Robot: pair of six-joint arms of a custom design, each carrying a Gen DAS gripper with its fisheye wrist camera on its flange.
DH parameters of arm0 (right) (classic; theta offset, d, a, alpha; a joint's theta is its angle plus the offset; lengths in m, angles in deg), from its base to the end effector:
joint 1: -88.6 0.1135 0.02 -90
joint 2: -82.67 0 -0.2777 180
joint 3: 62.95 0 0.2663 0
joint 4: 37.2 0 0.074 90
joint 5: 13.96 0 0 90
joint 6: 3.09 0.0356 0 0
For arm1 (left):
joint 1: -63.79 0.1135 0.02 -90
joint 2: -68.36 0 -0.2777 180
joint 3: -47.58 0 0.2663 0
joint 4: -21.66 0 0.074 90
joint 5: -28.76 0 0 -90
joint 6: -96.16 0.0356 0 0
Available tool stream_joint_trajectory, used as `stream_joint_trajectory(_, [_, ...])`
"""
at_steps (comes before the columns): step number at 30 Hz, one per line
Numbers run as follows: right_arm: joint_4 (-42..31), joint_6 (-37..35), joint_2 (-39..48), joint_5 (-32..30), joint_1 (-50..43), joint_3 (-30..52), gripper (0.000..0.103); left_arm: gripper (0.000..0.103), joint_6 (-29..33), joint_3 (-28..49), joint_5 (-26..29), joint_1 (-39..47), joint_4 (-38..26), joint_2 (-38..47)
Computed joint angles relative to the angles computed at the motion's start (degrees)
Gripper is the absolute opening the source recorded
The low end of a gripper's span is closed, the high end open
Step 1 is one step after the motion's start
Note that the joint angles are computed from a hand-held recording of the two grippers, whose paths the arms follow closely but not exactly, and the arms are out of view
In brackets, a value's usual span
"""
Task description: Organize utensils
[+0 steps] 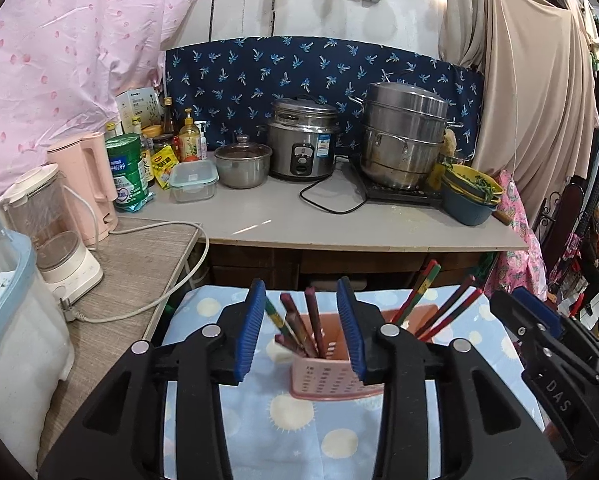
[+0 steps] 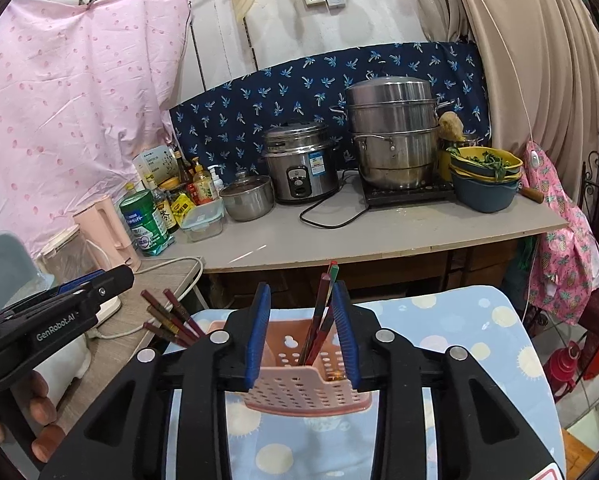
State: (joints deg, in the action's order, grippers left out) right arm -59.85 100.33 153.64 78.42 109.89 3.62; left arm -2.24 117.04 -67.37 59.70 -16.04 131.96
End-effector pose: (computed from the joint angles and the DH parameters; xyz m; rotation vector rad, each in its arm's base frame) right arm 0.2731 0.1048 0.3058 -0.1152 2.0559 0.3352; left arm 0.2540 -0.0144 0.3317 -0.1429 2.1182 -0.0154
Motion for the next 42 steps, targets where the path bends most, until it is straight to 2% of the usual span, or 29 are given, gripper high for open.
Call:
stream_joint_trajectory(7, [-4.9, 0.8, -7.7, 1.7, 2.0, -4.0, 0.048, 0.056, -0.9, -3.6, -4.0, -2.6, -4.2, -7.0])
stream_joint_trajectory(11, [-8.6, 0.7, -11.8, 4.0, 4.4, -6.1, 0.05, 0.066, -1.3, -6.2, -7.1, -5.1, -6.5, -11.2])
stream_joint_trajectory(16, [-13.1, 2.4, -17.6, 6.8, 7.8, -9.0, 0.07, 0.076, -2.8, -8.9, -10.9, -8.6, -10.0, -16.3])
stream_joint_trajectory(24, [-19.8, 6.7, -24.8, 14.8, 15.2, -12.5, 0.078, 0.088, -7.0, -12.3, -18.1, -15.7, -16.2, -22.5])
stream_joint_trajectory(28, [-22.7, 9.2, -27.4, 17.0, 17.6, -13.5, 0.084, 0.089, -10.7, -13.7, -21.1, -19.7, -19.9, -24.4])
stream_joint_trajectory(32, [-25.4, 11.9, -29.3, 19.9, 20.7, -14.5, 0.084, 0.09, -13.9, -14.7, -23.4, -23.2, -23.2, -26.3])
stream_joint_trajectory(38, [-28.1, 14.3, -30.5, 23.7, 25.1, -15.3, 0.086, 0.093, -17.5, -15.6, -24.8, -25.7, -27.1, -28.6])
stream_joint_trajectory(42, [-29.3, 15.3, -31.1, 25.2, 26.7, -15.5, 0.09, 0.095, -19.0, -16.1, -24.6, -25.9, -29.3, -29.7])
